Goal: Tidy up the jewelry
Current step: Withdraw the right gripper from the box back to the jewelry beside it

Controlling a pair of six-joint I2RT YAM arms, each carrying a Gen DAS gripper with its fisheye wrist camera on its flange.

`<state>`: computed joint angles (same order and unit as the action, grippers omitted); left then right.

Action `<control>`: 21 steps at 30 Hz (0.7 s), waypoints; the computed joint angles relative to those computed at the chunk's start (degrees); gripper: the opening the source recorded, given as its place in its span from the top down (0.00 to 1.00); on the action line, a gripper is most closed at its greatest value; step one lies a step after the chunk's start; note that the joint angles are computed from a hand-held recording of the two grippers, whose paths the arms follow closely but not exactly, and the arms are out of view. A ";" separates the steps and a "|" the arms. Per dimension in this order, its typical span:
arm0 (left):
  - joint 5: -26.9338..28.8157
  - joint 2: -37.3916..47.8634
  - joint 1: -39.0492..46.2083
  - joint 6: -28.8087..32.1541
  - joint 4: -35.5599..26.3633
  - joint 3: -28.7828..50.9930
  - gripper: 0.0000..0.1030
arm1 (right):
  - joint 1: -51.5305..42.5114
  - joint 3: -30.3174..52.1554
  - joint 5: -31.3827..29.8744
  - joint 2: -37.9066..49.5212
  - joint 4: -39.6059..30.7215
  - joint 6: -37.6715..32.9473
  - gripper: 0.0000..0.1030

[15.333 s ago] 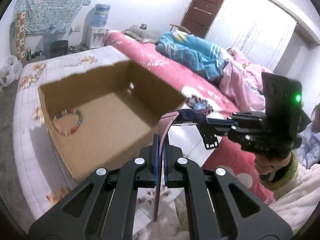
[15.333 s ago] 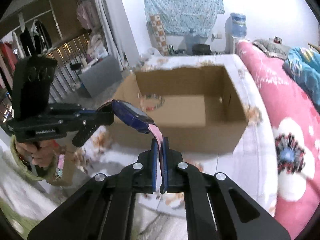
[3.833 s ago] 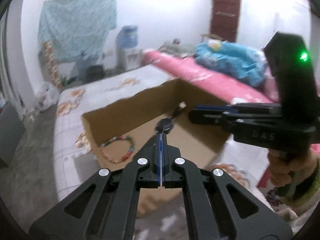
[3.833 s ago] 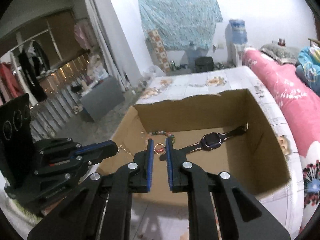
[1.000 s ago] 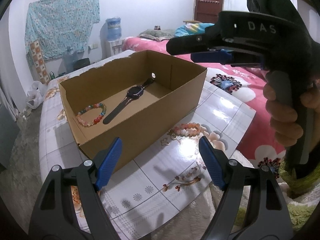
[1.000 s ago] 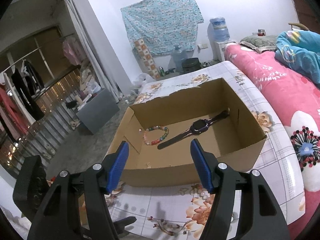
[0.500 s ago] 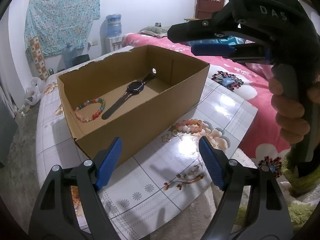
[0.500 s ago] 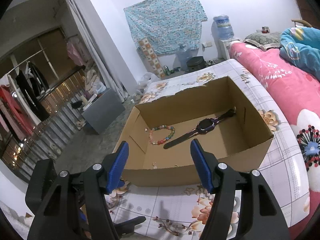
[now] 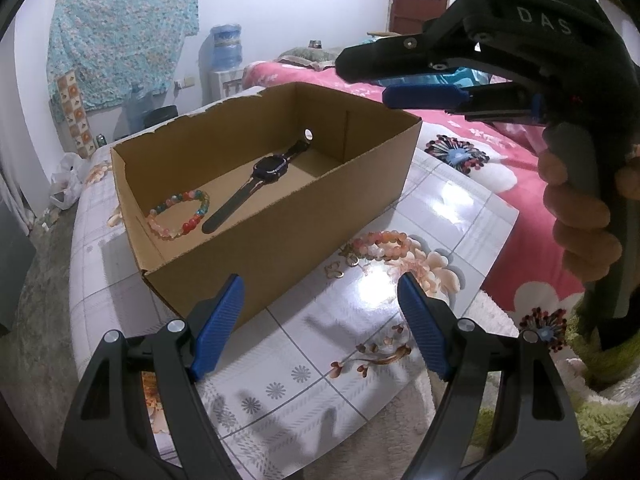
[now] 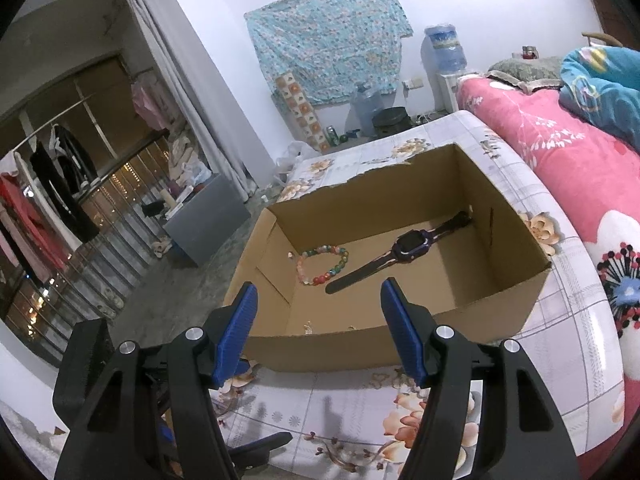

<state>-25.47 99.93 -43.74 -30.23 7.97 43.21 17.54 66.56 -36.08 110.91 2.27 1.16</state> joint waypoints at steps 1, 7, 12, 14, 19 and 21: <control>-0.15 0.25 -0.10 0.23 -0.08 0.11 0.27 | -0.64 -0.85 0.11 -0.31 0.56 -0.32 0.39; -1.05 1.42 -0.53 1.50 0.51 0.27 0.27 | -5.99 -4.96 0.46 0.53 1.25 -2.86 0.39; 2.83 4.14 0.71 2.31 2.28 0.88 0.27 | -8.10 -6.95 1.55 3.59 -0.51 -5.08 0.39; 3.60 5.85 0.81 3.59 2.69 1.91 0.27 | -8.33 -8.40 1.43 4.28 -0.04 -5.65 0.40; 4.62 9.43 1.55 5.89 3.62 4.36 0.37 | -7.54 -7.45 0.37 8.19 -1.83 -6.15 0.52; 6.72 10.91 2.73 6.39 3.92 5.66 0.51 | -6.84 -6.34 0.26 9.90 -2.55 -5.93 0.57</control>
